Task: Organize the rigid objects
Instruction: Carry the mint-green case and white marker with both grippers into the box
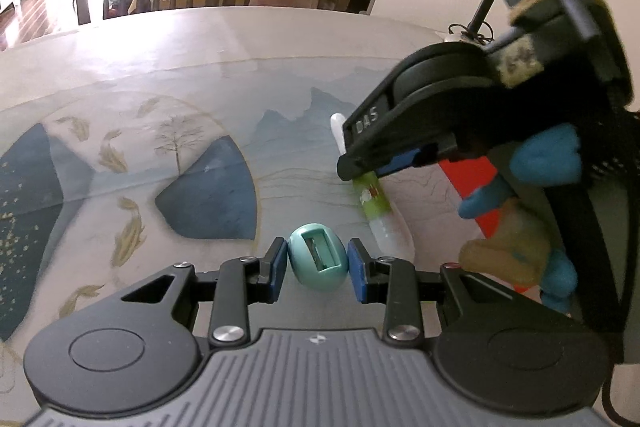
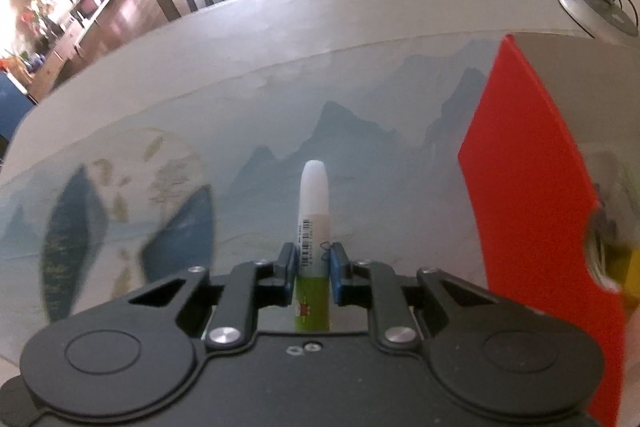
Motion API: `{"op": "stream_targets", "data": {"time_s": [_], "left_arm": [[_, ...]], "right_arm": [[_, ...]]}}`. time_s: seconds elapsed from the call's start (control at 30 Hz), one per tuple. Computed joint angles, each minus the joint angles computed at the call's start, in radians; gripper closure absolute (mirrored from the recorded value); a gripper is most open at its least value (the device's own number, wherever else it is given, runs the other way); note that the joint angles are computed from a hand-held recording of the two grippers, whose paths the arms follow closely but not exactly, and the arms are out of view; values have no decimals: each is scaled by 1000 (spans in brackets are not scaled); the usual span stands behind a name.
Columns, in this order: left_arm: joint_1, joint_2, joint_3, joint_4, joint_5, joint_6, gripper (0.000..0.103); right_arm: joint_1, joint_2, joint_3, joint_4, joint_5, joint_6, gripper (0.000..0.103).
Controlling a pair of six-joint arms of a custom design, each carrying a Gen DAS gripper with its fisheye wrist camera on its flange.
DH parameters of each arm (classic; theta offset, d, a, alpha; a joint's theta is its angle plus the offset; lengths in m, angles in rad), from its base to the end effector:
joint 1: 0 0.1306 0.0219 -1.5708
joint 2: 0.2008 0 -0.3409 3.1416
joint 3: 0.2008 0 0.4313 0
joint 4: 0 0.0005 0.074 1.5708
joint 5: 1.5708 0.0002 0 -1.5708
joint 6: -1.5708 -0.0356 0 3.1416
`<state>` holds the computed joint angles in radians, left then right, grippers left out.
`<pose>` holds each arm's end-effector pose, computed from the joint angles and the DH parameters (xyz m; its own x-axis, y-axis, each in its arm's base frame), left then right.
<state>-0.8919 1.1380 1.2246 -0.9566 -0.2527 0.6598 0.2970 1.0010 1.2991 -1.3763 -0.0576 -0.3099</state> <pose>0.2847 -0.3395 0.4166 -0.7791 0.0204 -0.6266 0.2212 0.9441 -0.2443 0.3465 0.1077 0.4786 -0.8994 0.0431 -0.4349 -0.0461 0.9802 0.1925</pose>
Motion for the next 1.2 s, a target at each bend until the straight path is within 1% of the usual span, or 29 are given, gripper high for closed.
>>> {"op": "stream_targets", "data": {"time_s": [0.07,0.23,0.3,0.4,0.47,0.63,0.8,0.97,1.1,1.2], "left_arm": [[-9,-11,4,-12,-7,1,71],[-37,-44,22,-39,-31,2,71],[-52,-56,32,-47,-40,5,71],[-85,-57,62,-65,-77,3,71],[-99,-52,89,-79,-94,1,71],[-137,-17,172,-113,-131,-1,71],[-167,46,273,-144,-160,-18,71],[-188,132,386,-168,-157,-25,71],[-204,216,485,-187,-150,-29,71],[-217,285,563,-197,-149,-32,71]], "right_arm": [[12,-19,15,-12,-10,-8,87],[-6,-99,22,-27,-43,9,87],[-30,-132,21,-36,-71,13,87],[-69,-171,28,-51,-102,32,87],[-83,-178,40,-50,-114,43,87],[-162,-194,89,-81,-174,93,87],[-276,-181,153,-130,-238,192,87],[-468,-142,219,-199,-334,329,87],[-615,-108,265,-247,-396,447,87],[-713,-76,287,-266,-427,527,87]]}}
